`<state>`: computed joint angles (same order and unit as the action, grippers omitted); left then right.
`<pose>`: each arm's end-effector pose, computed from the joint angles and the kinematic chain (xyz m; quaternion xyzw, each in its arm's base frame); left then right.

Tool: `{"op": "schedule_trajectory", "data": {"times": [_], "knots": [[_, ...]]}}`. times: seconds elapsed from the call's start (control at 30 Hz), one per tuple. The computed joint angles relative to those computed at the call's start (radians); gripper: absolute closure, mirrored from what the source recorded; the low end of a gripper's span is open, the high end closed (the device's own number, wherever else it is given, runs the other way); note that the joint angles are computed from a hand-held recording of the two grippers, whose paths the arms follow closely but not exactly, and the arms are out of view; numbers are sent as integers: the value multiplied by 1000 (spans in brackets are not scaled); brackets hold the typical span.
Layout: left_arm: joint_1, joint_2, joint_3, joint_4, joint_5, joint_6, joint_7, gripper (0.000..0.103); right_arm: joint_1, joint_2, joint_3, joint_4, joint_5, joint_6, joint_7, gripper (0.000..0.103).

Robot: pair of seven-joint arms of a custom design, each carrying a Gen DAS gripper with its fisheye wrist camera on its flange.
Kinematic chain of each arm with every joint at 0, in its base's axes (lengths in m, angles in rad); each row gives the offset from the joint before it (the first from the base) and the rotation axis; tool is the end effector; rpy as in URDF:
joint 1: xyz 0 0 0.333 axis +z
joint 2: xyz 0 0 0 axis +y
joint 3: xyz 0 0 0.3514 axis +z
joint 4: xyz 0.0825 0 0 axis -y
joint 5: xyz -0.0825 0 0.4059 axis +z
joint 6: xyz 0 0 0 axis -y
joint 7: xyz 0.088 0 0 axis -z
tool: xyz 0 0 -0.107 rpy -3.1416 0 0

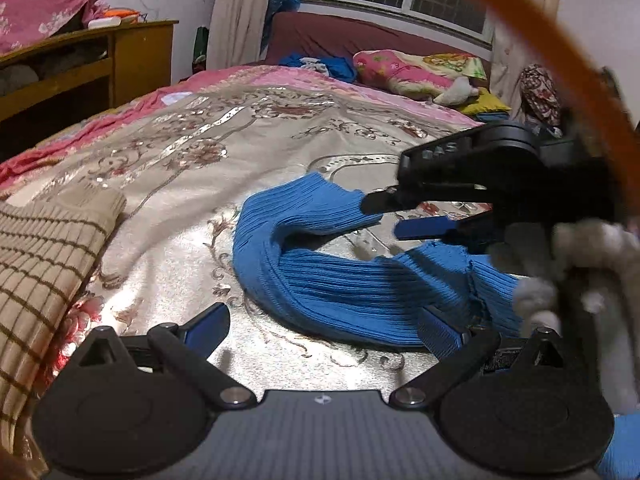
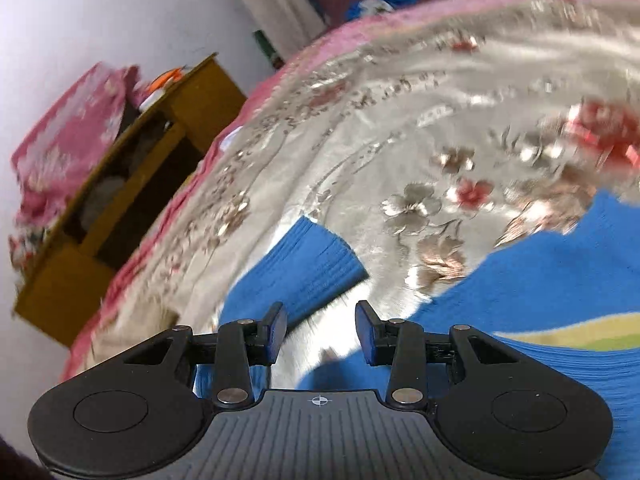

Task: Fold small clothes
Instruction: 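Close the right gripper on the other sleeve cuff, then fold the held sleeve over the sweater body and release it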

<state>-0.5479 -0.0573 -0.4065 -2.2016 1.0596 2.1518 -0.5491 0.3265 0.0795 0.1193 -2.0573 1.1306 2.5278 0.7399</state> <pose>0.3446 -0.4283 0.4472 -0.7849 0.4436 -0.2939 0.3174 0.5603 0.2559 0.4586 -0.7632 0.4875 0.0840 0.4157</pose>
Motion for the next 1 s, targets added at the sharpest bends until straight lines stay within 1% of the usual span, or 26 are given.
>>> {"op": "schedule_trajectory", "data": {"times": [0.13,0.2,0.37,0.47,0.5,0.53,0.57,0.6,0.67,0.73,0.8,1.0], "knots": [[3,-9,2,-13,-2,5,-4,0,5,61,9,46,12,-12,80,64],[4,-10,2,-16,-1,11,-9,0,7,85,15,64,20,-4,121,63],[6,-10,1,-19,-3,13,-12,0,-4,114,32,82,95,4,132,63],[6,-9,1,-18,-5,9,-12,0,0,116,38,81,109,35,113,64],[6,-9,1,-18,-5,9,-12,0,4,116,40,80,105,48,108,66],[6,-9,1,-19,-4,8,-14,0,11,116,42,80,96,68,105,76],[5,-10,-1,-20,-4,5,-17,0,15,117,43,81,82,81,110,84],[5,-12,-1,-21,-1,5,-20,0,18,120,42,84,64,81,121,96],[6,-16,-1,-25,5,6,-25,0,13,118,43,85,66,78,121,99],[6,-17,-3,-25,11,4,-30,0,4,102,47,77,106,84,76,99],[5,-15,-4,-23,17,0,-31,0,-7,86,42,77,149,72,50,99],[-1,-5,-8,-11,47,-7,-26,0,-41,-4,2,62,243,33,-31,99]]}}
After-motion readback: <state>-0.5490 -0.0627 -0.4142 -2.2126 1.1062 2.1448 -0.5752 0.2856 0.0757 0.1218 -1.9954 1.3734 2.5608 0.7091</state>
